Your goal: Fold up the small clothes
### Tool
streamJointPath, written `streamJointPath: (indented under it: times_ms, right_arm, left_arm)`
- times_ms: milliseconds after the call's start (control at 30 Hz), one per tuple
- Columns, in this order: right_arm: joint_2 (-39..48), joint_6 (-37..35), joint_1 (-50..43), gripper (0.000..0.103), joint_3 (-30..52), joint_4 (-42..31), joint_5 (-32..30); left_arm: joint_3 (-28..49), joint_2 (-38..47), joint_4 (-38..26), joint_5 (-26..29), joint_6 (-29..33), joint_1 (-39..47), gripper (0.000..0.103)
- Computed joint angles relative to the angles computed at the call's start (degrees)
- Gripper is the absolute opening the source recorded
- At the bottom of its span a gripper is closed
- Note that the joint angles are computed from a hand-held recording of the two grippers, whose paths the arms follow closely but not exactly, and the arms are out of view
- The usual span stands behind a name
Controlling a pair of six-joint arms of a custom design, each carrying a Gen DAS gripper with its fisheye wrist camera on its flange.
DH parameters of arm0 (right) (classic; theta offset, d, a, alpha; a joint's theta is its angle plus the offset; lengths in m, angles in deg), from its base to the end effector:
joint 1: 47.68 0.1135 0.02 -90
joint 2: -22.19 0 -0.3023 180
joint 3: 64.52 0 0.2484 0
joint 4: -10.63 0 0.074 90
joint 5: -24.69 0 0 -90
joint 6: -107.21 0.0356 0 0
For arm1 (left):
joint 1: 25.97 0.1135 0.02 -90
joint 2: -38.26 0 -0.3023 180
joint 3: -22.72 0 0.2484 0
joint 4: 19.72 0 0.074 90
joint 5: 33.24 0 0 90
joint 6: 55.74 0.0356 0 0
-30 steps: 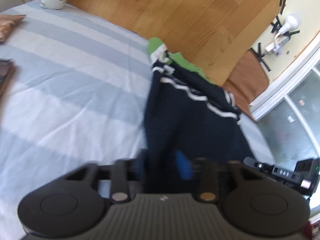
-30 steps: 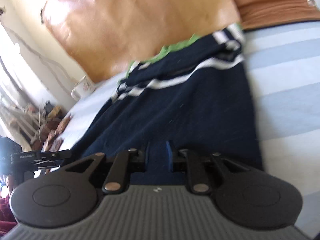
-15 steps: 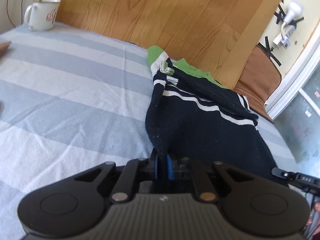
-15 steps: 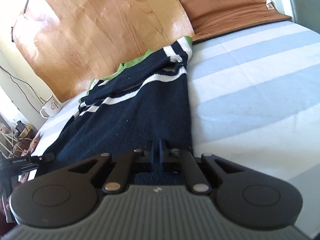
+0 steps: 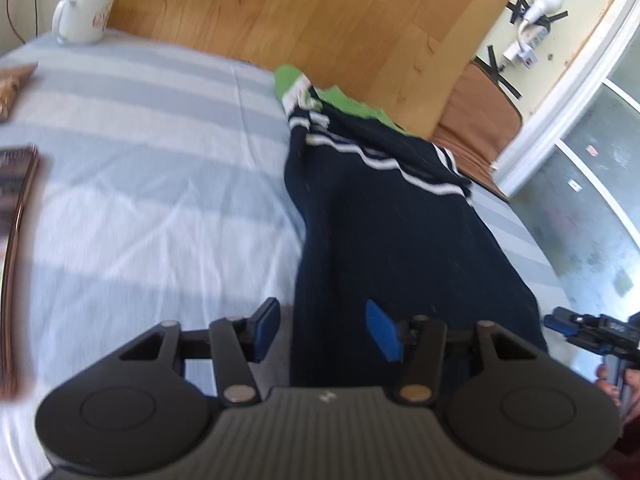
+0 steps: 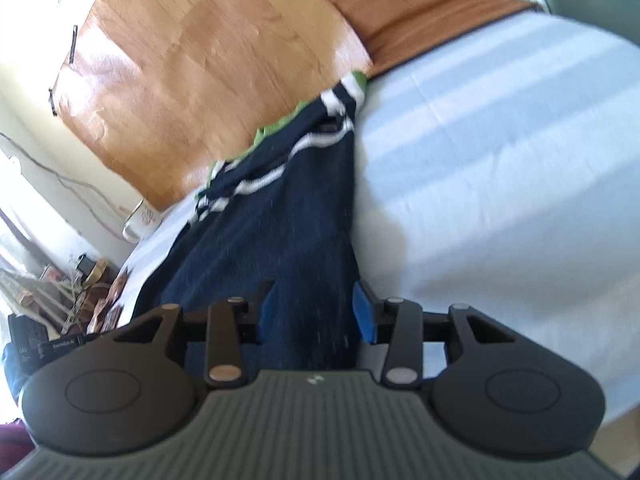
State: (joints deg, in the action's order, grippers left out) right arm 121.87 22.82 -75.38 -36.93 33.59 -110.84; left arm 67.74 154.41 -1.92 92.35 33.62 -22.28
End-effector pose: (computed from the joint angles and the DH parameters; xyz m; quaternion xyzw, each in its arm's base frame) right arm 0.1995 -0.0760 0.1003 0.1182 0.8665 0.2942 0.3854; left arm 0.2958 -0.0017 0.0672 0.0619 0.9068 -0.2820 0.3071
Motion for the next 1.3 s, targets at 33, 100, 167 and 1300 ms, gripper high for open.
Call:
streamJointPath:
  times_ms: [33, 100, 167, 1300]
  right_arm:
    - [-0.1, -1.6, -0.7, 0.046, -0.1, -2.0, -0.9]
    - [0.6, -5.2, -2.2, 0.047, -0.2, -5.5, -3.2]
    - [2.5, -7.1, -3.0, 0.047, -1.8, -4.6, -4.8]
    - [21.3, 14.2, 7.1, 0.06, 31.1, 3.8, 8.1]
  left_arm:
    - [-0.4, -0.5, -1.2, 0.7, 0.6, 0.2, 0.053]
    - [-1.4, -1.5, -3.3, 2.2, 2.0, 0.7, 0.054]
    - [-2.8, -1.9, -4.0, 3.1, 3.2, 0.8, 0.051]
    - [33.4, 15.7, -6.6, -8.7, -23.3, -5.4, 0.051]
